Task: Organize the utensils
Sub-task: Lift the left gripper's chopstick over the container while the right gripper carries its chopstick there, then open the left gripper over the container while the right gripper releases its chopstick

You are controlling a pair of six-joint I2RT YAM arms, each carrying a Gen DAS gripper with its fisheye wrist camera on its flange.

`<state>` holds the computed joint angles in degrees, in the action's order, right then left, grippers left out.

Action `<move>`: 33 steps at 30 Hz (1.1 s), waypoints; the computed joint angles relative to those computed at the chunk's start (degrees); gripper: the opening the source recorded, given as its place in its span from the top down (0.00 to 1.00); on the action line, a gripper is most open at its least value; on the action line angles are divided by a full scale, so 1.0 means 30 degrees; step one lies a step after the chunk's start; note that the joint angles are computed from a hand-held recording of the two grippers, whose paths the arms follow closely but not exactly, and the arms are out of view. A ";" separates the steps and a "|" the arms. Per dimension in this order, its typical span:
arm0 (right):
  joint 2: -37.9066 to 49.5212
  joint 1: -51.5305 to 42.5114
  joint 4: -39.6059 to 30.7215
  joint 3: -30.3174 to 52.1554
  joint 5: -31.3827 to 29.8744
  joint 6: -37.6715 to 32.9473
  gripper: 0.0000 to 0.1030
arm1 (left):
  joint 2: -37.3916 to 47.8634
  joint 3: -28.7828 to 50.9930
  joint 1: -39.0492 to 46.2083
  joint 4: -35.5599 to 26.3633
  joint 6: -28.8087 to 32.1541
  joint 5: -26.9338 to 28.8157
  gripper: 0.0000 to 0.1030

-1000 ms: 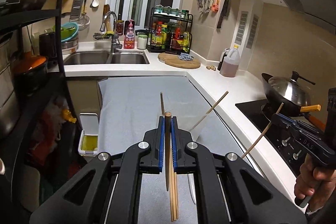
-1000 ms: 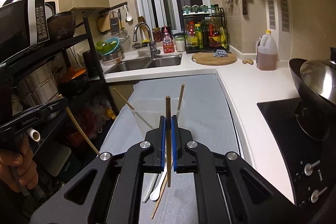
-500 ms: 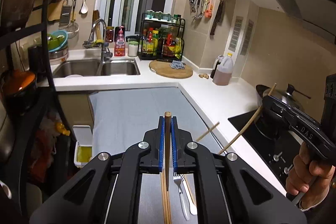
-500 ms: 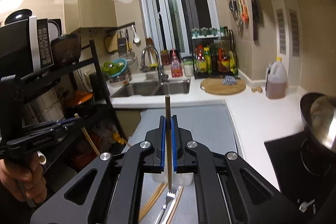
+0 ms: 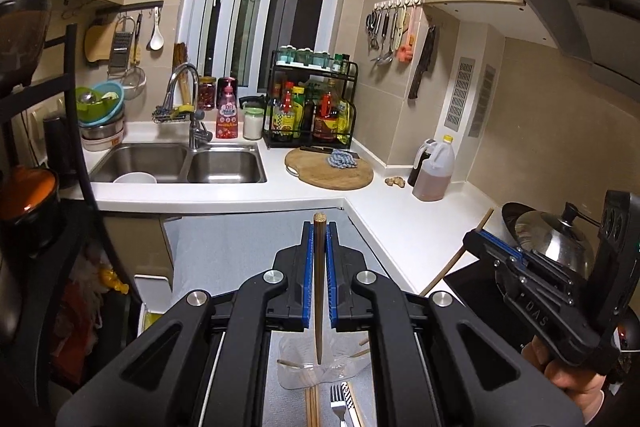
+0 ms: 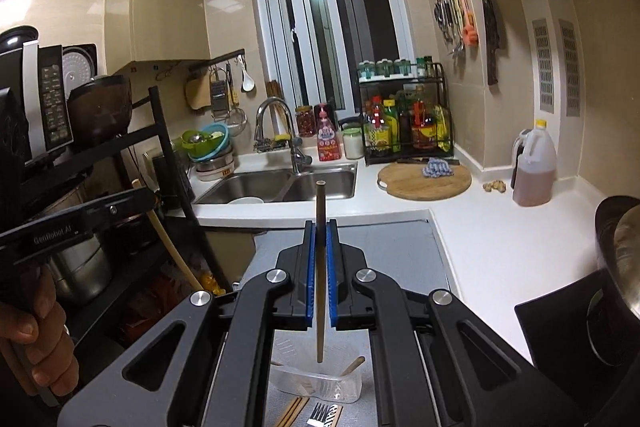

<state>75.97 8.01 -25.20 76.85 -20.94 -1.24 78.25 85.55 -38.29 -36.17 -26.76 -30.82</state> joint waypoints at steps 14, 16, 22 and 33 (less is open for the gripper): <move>0.1619 0.0150 0.1690 -0.1639 -0.0275 -0.0389 0.95 | 0.1699 -0.1633 0.1348 0.1247 -0.0098 0.1565 0.94; 0.1786 0.0284 0.1810 -0.1776 -0.0186 -0.0461 0.95 | 0.1913 -0.1855 0.1356 0.1324 -0.0162 0.1626 0.94; 0.2208 0.0512 0.2153 -0.2333 -0.0092 -0.0594 0.95 | 0.2607 -0.2263 0.1387 0.1451 -0.0157 0.1710 0.94; 0.2591 0.0597 0.0773 -0.2000 0.0482 -0.1229 0.74 | 0.2908 -0.2613 0.1652 0.1275 -0.0413 0.1905 0.67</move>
<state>83.75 9.80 -22.87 70.85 -19.49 -4.93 86.97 77.71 -33.33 -32.35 -28.00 -25.10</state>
